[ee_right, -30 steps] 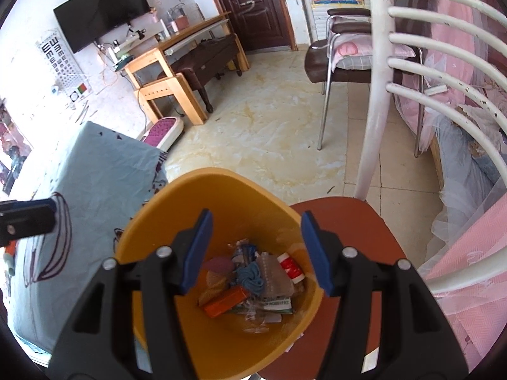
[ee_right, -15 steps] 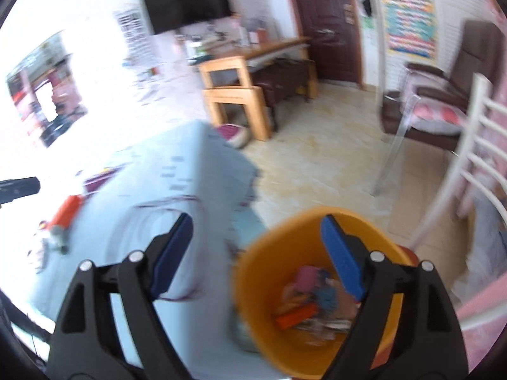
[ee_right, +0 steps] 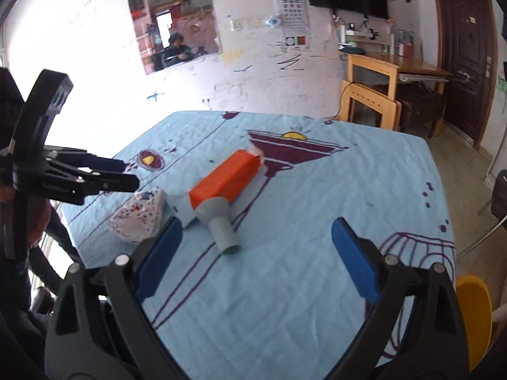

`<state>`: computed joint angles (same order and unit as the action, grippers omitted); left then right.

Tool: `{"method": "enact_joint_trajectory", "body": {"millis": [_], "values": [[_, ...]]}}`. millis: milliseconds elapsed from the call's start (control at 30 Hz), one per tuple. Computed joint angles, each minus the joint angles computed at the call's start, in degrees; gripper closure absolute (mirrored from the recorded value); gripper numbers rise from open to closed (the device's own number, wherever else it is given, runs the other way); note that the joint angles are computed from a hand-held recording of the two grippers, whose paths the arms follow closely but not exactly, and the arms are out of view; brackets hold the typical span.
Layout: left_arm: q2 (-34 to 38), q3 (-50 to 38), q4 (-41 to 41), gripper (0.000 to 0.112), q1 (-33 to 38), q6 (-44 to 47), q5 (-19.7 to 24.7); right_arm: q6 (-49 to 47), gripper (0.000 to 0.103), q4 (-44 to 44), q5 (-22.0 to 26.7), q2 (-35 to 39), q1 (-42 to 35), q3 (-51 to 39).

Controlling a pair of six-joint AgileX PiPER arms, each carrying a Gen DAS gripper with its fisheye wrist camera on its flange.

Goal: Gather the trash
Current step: 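Move both open grippers back toward the table, then grasp the Hello Kitty wrapper with the left gripper while the right grasps the white funnel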

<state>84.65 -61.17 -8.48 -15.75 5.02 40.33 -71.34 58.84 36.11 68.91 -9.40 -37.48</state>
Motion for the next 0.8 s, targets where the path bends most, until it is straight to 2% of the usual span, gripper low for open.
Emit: {"method": "enact_joint_trajectory", "body": {"millis": [167, 300, 433, 500, 533, 600, 667, 800], "values": [[0.7, 1.2, -6.0, 0.045, -0.3, 4.1, 0.4, 3.5, 0.012, -4.8, -1.8, -0.2, 3.8, -1.1], [1.6, 1.2, -4.2, 0.045, -2.8, 1.9, 0.1, 3.5, 0.012, -5.4, -1.7, 0.7, 3.3, -2.3], [2.9, 0.8, -0.4, 0.045, -5.0, -1.9, 0.2, -0.7, 0.012, -3.5, 1.2, 0.5, 0.7, -1.8], [2.8, 1.4, 1.2, 0.047, -5.7, -3.1, -0.2, -2.1, 0.012, -2.9, 1.1, 0.7, 1.4, -1.6], [2.8, 1.7, 2.3, 0.050, -6.1, -3.9, -0.4, -3.0, 0.012, -2.5, 1.3, 0.7, 1.6, -1.4], [2.7, 2.3, 6.8, 0.069, -7.3, -8.0, -1.2, -3.4, 0.012, -2.8, 0.5, 1.3, 3.3, -1.4], [2.8, 2.7, 10.3, 0.079, -8.1, -10.6, -1.6, -3.0, 0.012, -3.6, -0.6, 2.2, 5.1, -1.7], [2.1, 3.1, 9.9, 0.098, -7.1, -9.5, -2.0, -1.1, 0.012, -5.2, -3.2, 4.3, 8.6, -2.3]]}}
